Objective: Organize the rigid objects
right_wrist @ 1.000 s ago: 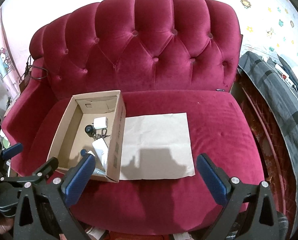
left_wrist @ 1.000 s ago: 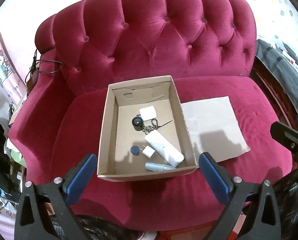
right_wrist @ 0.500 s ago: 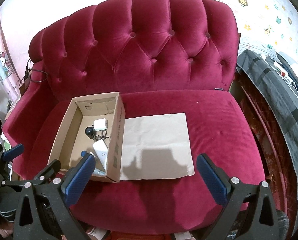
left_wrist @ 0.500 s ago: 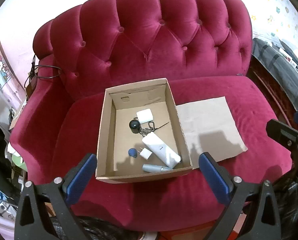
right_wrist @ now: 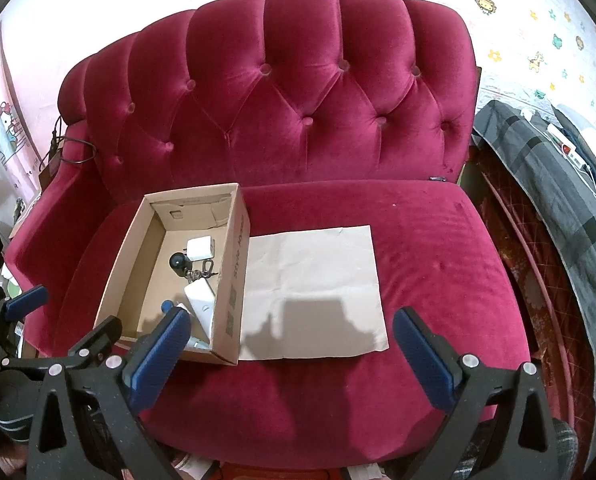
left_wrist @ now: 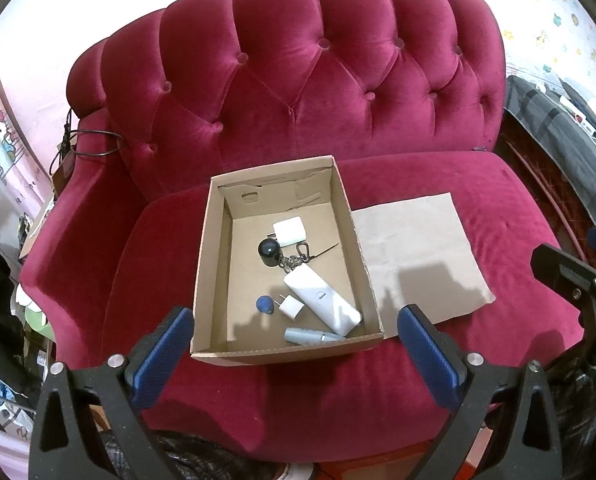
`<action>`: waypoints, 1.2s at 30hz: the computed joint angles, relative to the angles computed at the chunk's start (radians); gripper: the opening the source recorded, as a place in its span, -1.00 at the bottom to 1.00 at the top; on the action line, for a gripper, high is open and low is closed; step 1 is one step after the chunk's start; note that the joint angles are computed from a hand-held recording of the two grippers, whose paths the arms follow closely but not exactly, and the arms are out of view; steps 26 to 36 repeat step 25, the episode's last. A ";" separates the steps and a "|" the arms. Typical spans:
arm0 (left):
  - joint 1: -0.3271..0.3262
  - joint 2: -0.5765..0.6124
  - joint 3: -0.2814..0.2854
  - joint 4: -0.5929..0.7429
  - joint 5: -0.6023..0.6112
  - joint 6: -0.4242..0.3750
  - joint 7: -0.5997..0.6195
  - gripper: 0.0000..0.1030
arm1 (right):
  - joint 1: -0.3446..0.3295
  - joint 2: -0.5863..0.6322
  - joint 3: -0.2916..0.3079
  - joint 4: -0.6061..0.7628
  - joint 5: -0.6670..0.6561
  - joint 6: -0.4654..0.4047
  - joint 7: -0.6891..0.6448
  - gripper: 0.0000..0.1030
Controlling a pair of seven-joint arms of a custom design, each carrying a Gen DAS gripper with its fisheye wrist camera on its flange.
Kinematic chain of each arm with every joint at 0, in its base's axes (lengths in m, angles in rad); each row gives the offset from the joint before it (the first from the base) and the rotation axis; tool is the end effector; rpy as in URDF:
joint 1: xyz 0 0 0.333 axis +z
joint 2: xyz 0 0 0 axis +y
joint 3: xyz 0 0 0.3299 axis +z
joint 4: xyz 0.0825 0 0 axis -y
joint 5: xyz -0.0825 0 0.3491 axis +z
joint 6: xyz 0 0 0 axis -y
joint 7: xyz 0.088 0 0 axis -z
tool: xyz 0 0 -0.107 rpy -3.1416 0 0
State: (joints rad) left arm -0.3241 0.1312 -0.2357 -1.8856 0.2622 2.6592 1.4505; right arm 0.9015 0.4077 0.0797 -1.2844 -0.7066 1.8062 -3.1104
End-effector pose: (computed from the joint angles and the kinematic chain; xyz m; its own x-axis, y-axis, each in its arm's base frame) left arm 0.5161 -0.3231 0.5416 -0.5381 -0.8323 -0.1334 -0.6233 0.4994 -0.6017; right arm 0.4242 0.5156 0.5653 -0.4515 -0.8883 -0.0836 -0.6759 0.4017 -0.6179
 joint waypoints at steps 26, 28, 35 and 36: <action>-0.016 0.025 0.000 0.026 0.011 -0.016 -0.006 1.00 | -0.032 -0.036 0.010 -0.084 0.002 0.056 0.021 1.00; -0.016 0.025 0.000 0.026 0.011 -0.016 -0.006 1.00 | -0.032 -0.036 0.010 -0.084 0.002 0.056 0.021 1.00; -0.016 0.025 0.000 0.026 0.011 -0.016 -0.006 1.00 | -0.032 -0.036 0.010 -0.084 0.002 0.056 0.021 1.00; -0.016 0.025 0.000 0.026 0.011 -0.016 -0.006 1.00 | -0.032 -0.036 0.010 -0.084 0.002 0.056 0.021 1.00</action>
